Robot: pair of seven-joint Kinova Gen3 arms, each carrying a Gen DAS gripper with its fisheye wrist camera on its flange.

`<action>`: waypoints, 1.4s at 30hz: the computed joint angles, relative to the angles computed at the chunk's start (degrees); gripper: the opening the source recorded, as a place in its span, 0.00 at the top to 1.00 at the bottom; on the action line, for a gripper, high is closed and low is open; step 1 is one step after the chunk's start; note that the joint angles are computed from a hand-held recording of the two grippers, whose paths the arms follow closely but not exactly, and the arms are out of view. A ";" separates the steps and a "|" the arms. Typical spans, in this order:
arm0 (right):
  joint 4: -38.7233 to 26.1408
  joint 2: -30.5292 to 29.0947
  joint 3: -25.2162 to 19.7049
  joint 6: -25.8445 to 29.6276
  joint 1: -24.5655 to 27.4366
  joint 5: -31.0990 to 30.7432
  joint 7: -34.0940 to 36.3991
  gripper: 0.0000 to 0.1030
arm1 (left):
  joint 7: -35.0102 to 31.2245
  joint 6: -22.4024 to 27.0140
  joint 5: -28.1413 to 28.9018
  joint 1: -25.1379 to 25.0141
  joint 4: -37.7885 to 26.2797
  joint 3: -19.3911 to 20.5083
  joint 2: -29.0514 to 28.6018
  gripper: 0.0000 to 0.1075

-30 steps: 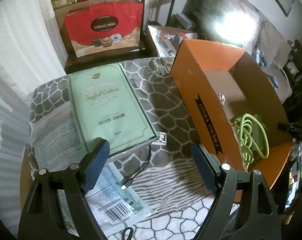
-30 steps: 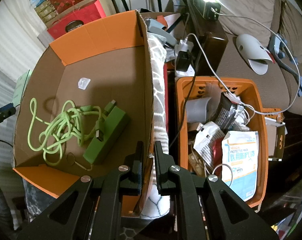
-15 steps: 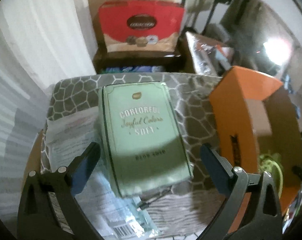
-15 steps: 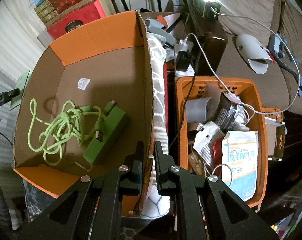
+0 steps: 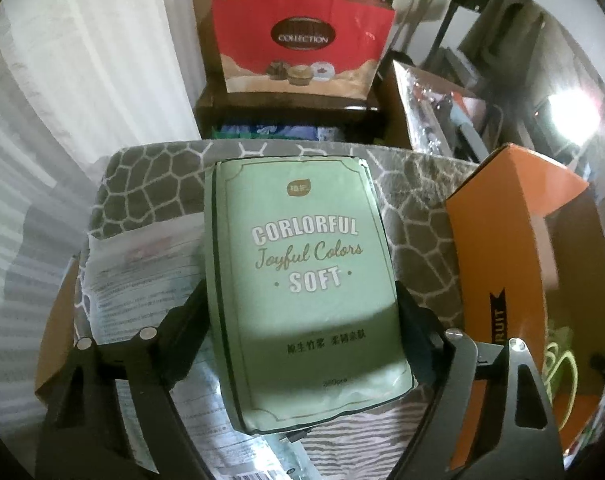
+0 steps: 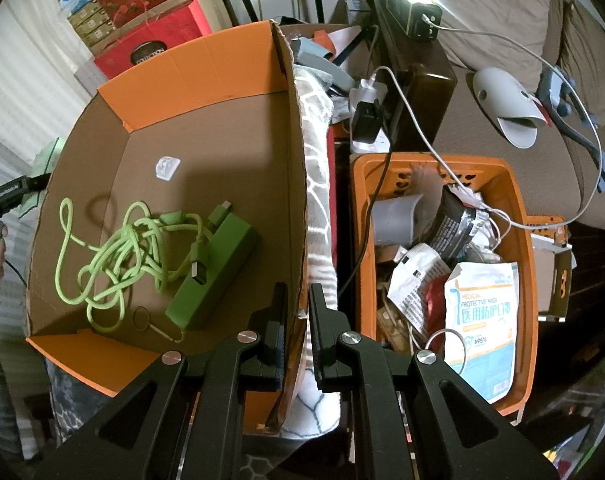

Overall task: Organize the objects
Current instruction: 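Grasp the mint-green tissue box with the left gripper and lift it, then carry the tissue box into the orange box and open the left gripper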

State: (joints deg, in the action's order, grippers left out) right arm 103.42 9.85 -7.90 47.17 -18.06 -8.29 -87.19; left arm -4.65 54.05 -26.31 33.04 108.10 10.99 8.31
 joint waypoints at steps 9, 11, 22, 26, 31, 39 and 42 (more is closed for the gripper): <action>0.02 0.00 0.02 -0.02 -0.03 0.02 -0.02 0.91 | 2.05 1.57 -3.38 0.77 -1.59 1.87 -3.79 0.24; 0.00 0.01 0.02 0.01 -0.04 0.00 -0.04 0.91 | 2.59 2.24 -4.31 0.99 -2.67 2.65 -4.47 0.23; 0.05 0.01 -0.04 -0.15 -0.03 -0.28 -0.01 0.91 | -0.32 6.07 -7.65 4.95 -14.69 4.78 -1.01 0.23; 0.01 0.08 -0.07 -0.23 -0.04 -0.43 0.02 0.91 | -1.41 7.00 -8.02 7.42 -18.65 3.58 1.78 0.23; -0.01 0.10 -0.06 -0.22 -0.04 -0.48 -0.05 0.91 | -3.17 6.56 -7.16 9.84 -22.93 1.67 5.29 0.23; -0.03 0.13 -0.07 -0.17 -0.03 -0.52 0.00 0.91 | -6.98 5.92 -4.20 12.50 -30.07 -1.54 11.22 0.23; -0.11 0.19 -0.09 -0.13 -0.24 -0.30 -0.30 0.91 | -8.50 5.93 -2.77 13.16 -33.02 -2.65 13.68 0.23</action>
State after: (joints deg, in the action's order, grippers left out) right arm 103.31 10.03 -7.99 47.05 -18.30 -8.59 -87.49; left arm -13.15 59.97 -29.09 46.20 75.08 8.33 22.00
